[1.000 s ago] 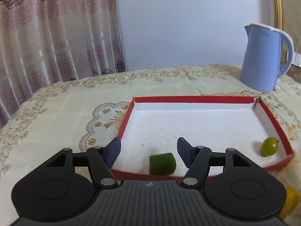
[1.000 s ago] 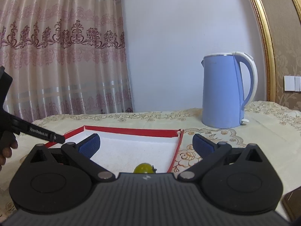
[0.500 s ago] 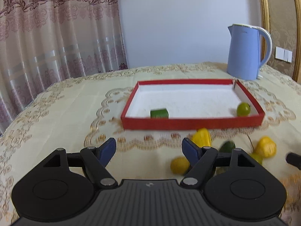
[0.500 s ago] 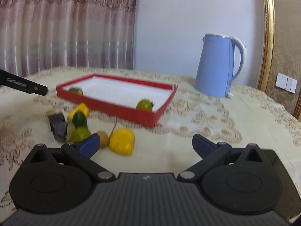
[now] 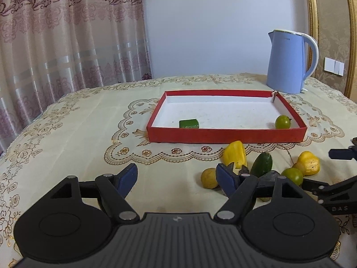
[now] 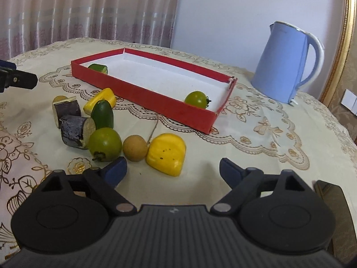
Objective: Organize fruits
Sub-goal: 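Grasp the yellow pepper piece with the right gripper, then grasp the dark cut eggplant cylinder with the left gripper while the right holds the pepper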
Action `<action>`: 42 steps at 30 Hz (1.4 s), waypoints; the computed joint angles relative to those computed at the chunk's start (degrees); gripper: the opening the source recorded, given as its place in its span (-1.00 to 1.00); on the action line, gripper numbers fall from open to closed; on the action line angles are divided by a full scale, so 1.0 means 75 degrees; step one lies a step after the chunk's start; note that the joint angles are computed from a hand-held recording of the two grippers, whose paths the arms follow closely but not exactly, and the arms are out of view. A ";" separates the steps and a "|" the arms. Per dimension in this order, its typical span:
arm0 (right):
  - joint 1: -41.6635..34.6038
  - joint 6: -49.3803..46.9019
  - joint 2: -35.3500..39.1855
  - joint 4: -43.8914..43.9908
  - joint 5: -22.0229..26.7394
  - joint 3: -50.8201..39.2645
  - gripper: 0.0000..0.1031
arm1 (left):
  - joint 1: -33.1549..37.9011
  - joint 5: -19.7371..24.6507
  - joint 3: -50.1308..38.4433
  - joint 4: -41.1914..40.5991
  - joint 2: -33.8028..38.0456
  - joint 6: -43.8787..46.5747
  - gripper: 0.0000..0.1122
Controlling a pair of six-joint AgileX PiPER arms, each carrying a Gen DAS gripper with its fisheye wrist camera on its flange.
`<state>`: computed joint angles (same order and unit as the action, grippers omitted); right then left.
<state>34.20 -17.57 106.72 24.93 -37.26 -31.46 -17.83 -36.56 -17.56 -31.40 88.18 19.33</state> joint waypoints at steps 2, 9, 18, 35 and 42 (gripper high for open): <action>-0.0181 0.0394 -0.0034 -0.0676 0.0221 -0.0072 0.31 | 0.0040 0.0018 -0.0016 0.0176 0.0033 -0.0153 0.37; -0.0076 0.0075 0.0086 -0.0329 0.0455 -0.0431 0.08 | 0.0167 0.0039 -0.0008 0.0655 0.0116 -0.0512 0.38; -0.0599 0.1609 0.0029 -0.1696 0.0048 -0.0027 -0.30 | 0.0098 0.0030 0.0030 0.0931 0.0222 -0.0633 0.38; -0.0729 0.1798 -0.0503 -0.2050 -0.0512 0.0753 -0.65 | -0.1101 -0.0100 -0.0514 0.0340 0.1095 -0.0175 0.38; -0.0732 0.1835 -0.0326 -0.2099 -0.0528 0.0671 -0.59 | -0.1138 -0.0121 -0.0572 0.0203 0.1157 -0.0015 0.38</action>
